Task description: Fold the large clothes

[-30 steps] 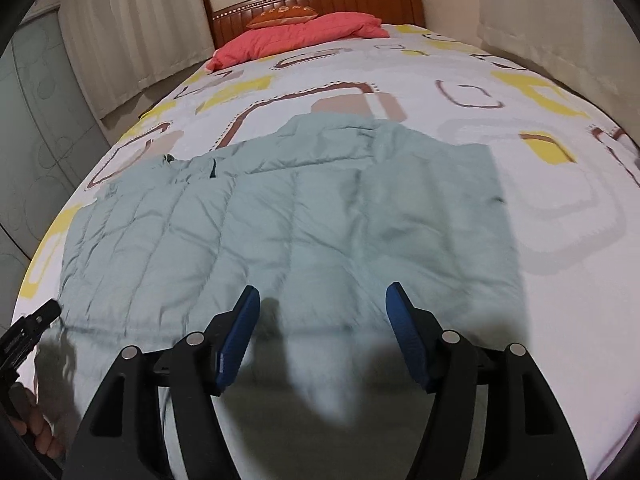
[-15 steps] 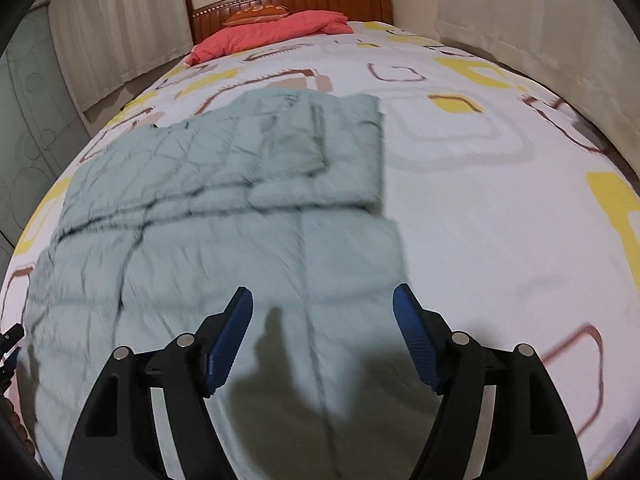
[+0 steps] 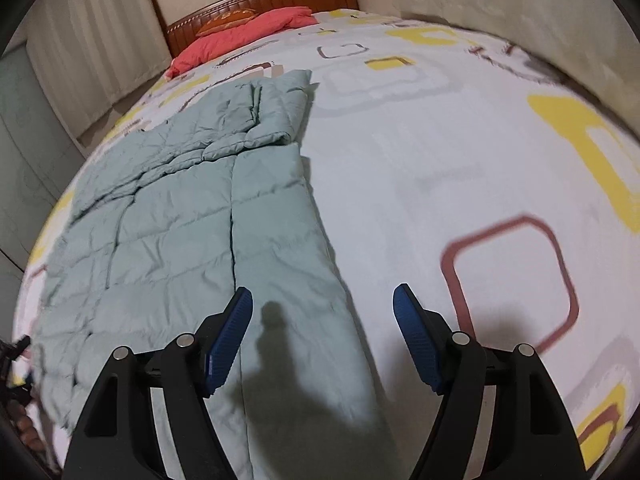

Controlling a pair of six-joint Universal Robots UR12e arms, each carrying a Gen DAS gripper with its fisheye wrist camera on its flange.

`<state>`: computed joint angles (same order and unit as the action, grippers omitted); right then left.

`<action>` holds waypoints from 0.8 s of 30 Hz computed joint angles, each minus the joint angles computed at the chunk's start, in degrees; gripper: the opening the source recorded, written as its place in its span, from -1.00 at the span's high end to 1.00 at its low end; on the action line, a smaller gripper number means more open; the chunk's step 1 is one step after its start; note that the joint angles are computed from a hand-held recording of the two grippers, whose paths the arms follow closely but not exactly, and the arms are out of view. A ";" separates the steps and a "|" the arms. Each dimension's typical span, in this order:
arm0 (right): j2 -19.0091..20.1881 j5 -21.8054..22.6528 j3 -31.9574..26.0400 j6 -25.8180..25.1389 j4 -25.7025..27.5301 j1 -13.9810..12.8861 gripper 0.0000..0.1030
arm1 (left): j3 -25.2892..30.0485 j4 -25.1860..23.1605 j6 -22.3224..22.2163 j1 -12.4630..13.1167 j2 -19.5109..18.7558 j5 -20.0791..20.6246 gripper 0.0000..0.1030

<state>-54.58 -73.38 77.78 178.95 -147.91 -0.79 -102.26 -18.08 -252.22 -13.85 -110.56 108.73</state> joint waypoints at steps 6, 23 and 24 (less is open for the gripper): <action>-1.61 9.14 3.45 5.84 1.13 -2.83 -0.39 | -1.96 4.74 -5.95 -1.23 0.66 -0.46 -0.37; -2.34 35.56 10.32 20.48 -4.12 -6.75 -0.40 | -4.10 17.92 -16.72 -2.86 -1.32 -1.38 -0.37; -2.17 35.47 10.26 21.06 -5.04 -6.57 -0.40 | -3.96 18.43 -16.34 -2.79 -1.60 -1.14 -0.37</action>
<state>-56.74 -37.91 88.04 200.00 -152.95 -7.36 -106.22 0.35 -268.57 -16.64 -112.16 107.59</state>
